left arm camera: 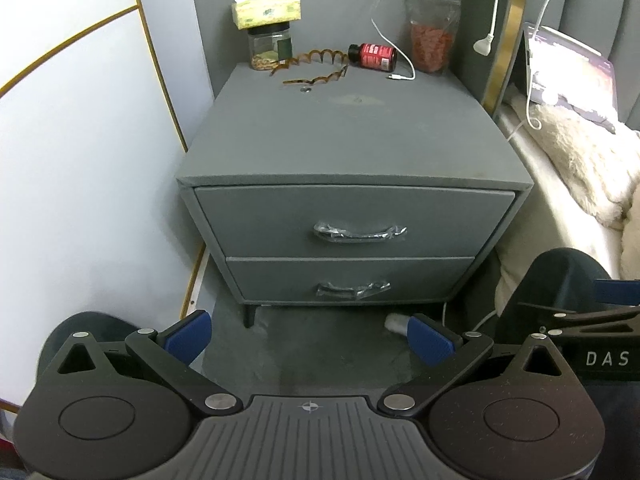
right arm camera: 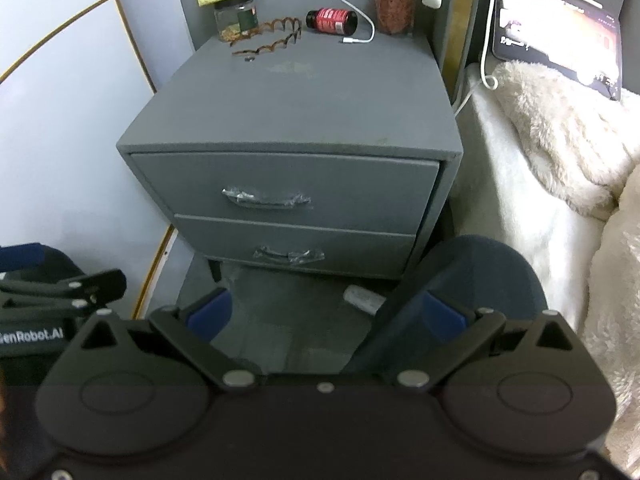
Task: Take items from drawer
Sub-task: 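Move both tools toward the nightstand drawers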
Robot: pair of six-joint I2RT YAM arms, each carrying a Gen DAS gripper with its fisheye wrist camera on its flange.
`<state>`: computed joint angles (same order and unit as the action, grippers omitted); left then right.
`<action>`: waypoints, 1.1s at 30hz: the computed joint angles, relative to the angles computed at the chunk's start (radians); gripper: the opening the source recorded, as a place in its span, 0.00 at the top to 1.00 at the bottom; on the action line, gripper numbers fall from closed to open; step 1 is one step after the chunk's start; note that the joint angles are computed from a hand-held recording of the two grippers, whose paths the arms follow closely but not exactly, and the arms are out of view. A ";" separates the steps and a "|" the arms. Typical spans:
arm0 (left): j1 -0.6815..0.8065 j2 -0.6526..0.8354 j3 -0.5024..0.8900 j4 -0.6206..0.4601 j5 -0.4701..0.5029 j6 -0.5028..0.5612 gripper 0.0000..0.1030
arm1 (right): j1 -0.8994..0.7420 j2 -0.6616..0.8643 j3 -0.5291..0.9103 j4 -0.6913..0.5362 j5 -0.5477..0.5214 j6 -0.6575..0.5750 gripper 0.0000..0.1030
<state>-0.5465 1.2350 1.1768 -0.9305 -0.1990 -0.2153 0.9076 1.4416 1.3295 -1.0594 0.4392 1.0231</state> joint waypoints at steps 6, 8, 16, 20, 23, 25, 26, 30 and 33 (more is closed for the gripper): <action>0.003 0.006 -0.003 0.001 0.000 0.001 0.00 | 0.001 0.004 0.000 0.014 -0.008 0.001 0.00; 0.003 0.005 -0.002 0.000 0.001 -0.006 0.00 | 0.004 0.005 0.001 0.013 -0.007 0.003 0.00; -0.009 -0.005 -0.001 -0.004 -0.012 -0.011 0.00 | 0.018 0.008 0.008 0.003 0.002 0.014 0.00; -0.007 -0.004 0.002 -0.007 -0.015 -0.012 0.00 | 0.024 0.009 0.010 -0.001 0.004 0.018 0.00; -0.006 0.000 0.009 -0.010 -0.017 -0.012 0.00 | 0.014 0.011 0.015 -0.002 -0.002 0.006 0.00; -0.007 0.000 0.012 -0.012 -0.017 -0.014 0.00 | 0.015 0.011 0.016 -0.002 -0.004 0.005 0.00; -0.008 0.000 0.013 -0.012 -0.017 -0.015 0.00 | 0.015 0.011 0.016 -0.003 -0.004 0.005 0.00; -0.005 -0.001 0.011 -0.010 -0.017 -0.011 0.00 | 0.015 0.010 0.015 -0.005 -0.005 0.006 0.00; -0.001 -0.004 0.008 -0.009 -0.014 -0.007 0.00 | 0.010 0.010 0.016 -0.004 -0.008 0.000 0.00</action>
<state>-0.5476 1.2308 1.1844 -0.9394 -0.2132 -0.2223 0.9172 1.4521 1.3459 -1.0635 0.4316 1.0233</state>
